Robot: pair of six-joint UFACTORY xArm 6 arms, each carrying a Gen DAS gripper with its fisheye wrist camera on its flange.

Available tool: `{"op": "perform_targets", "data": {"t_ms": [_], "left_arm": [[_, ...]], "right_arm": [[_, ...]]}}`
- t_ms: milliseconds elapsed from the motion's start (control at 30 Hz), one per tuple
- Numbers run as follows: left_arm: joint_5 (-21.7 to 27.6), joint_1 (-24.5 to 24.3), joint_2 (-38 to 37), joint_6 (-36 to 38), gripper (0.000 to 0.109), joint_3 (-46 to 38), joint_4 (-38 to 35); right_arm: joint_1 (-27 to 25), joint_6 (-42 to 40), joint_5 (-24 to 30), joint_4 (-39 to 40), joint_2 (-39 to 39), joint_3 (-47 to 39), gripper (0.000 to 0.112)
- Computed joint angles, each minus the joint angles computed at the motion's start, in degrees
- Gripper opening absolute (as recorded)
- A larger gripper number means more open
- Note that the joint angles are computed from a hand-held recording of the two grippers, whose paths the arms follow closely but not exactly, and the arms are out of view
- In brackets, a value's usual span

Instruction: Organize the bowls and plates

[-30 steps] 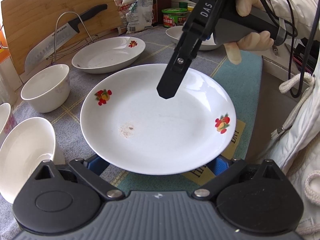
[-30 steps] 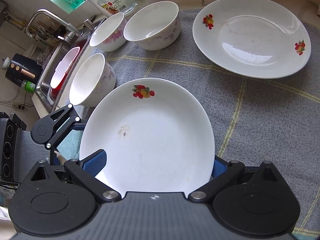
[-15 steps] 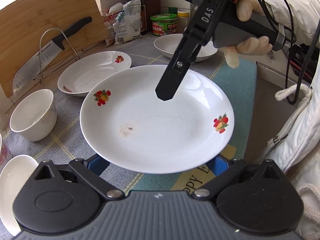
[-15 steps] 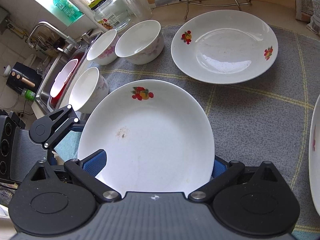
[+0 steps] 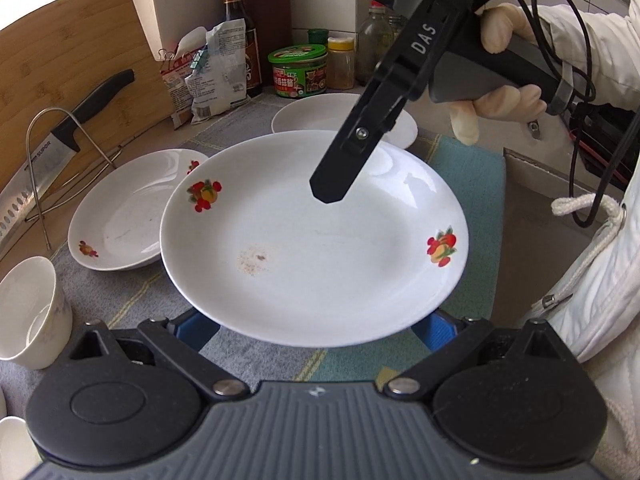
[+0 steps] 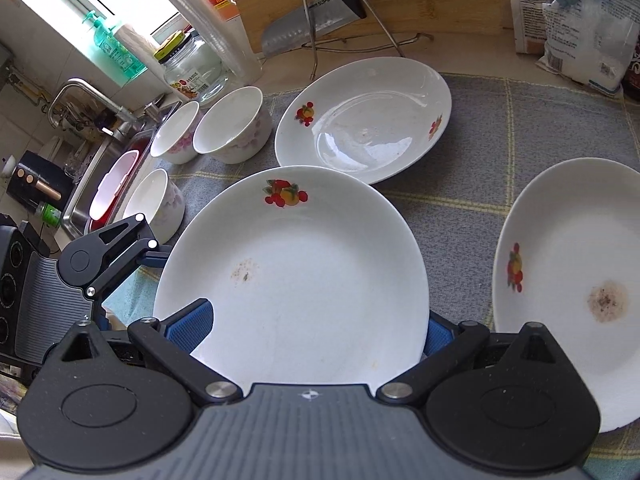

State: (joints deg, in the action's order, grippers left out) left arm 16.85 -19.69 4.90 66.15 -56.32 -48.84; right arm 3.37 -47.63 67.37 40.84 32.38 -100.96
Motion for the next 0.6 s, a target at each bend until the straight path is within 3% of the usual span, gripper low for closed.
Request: {"op": "perform_targets", "data": {"t_ms": [600], "left_arm": [[1.2, -4.5, 13.2, -9.7, 0.1, -15.4, 8.5]], "right_arm": [[-7.4, -0.9, 3.8, -0.2, 7.0, -10.6, 0.103]]}}
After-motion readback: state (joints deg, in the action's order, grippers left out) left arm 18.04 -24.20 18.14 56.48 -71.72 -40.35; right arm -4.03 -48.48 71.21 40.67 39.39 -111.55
